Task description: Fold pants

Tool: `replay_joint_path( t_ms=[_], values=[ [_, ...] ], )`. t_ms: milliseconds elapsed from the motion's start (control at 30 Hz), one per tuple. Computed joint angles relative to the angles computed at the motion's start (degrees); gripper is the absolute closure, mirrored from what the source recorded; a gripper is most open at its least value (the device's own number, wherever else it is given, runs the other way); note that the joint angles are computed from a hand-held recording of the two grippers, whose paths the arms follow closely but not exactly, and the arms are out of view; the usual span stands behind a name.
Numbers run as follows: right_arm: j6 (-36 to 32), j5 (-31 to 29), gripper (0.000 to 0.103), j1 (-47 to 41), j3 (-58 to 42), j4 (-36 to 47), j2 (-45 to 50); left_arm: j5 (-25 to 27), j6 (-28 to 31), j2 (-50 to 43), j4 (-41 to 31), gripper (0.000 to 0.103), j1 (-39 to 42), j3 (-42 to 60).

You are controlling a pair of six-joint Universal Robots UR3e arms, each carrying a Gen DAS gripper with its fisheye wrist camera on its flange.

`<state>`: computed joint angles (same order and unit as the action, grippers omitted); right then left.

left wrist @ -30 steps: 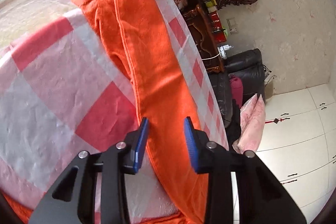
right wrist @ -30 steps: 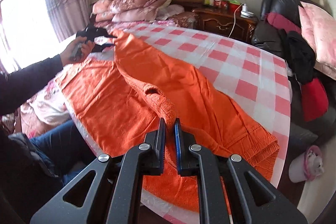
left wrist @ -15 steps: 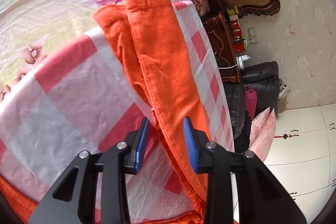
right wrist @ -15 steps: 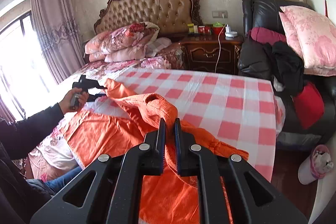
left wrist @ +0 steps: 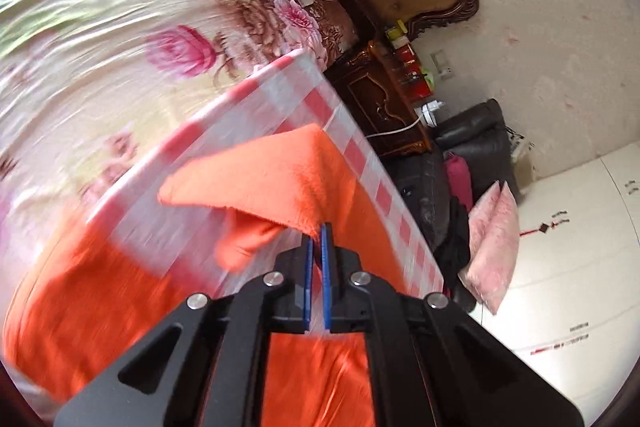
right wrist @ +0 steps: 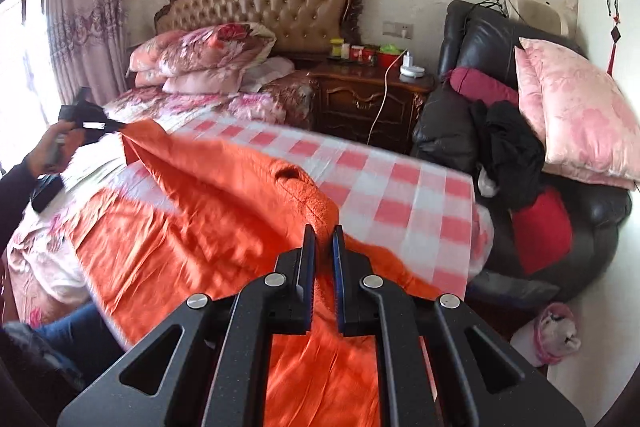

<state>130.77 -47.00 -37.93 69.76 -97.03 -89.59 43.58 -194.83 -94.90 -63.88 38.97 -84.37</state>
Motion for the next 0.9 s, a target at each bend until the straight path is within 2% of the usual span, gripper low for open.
replay_joint_path(
  t_ms=[133, 200, 267, 300, 400, 533, 633, 733, 800, 900],
  values=[
    [-7.6, -0.7, 0.094, -9.9, 18.5, 10.3, -15.1, 1.9, 20.6, 21.2, -18.2, 0.100, 10.9, -24.0],
    [-10.2, -2.6, 0.094, -15.7, 25.6, 15.7, -20.7, -0.5, 26.2, 29.2, -18.2, 0.100, 16.3, -35.8],
    [-14.3, -2.9, 0.093, -22.3, 29.8, 24.9, -24.6, -1.7, 30.0, 33.0, -21.2, 0.100, 19.6, -40.6],
    [-15.7, -3.1, 0.093, -24.4, 30.5, 28.8, -25.3, -2.1, 30.6, 33.5, -21.6, 0.100, 20.3, -41.7],
    [-14.1, -3.1, 0.090, -28.0, 33.6, 32.5, -28.0, -3.5, 30.1, 33.0, -20.9, 0.100, 20.3, -41.8],
    [-9.5, -0.5, 0.085, -31.7, 33.4, 39.9, -26.1, -6.7, 33.3, 35.8, -25.6, 0.100, 22.3, -39.8],
    [-8.8, 0.5, 0.080, -34.4, 34.0, 45.0, -25.5, -7.0, 34.4, 38.1, -28.1, 0.100, 22.7, -38.7],
    [-9.0, 1.4, 0.062, -38.5, 35.0, 52.0, -23.8, -7.9, 35.8, 39.0, -30.7, 0.100, 23.4, -37.4],
    [-10.5, 1.1, 0.031, -42.0, 35.8, 57.1, -23.4, -8.1, 34.2, 37.9, -28.6, 0.100, 22.4, -36.7],
    [-11.7, -1.2, 0.027, -48.0, 36.5, 63.7, -25.0, -8.1, 32.3, 37.2, -25.7, 0.100, 21.1, -36.4]
  ],
)
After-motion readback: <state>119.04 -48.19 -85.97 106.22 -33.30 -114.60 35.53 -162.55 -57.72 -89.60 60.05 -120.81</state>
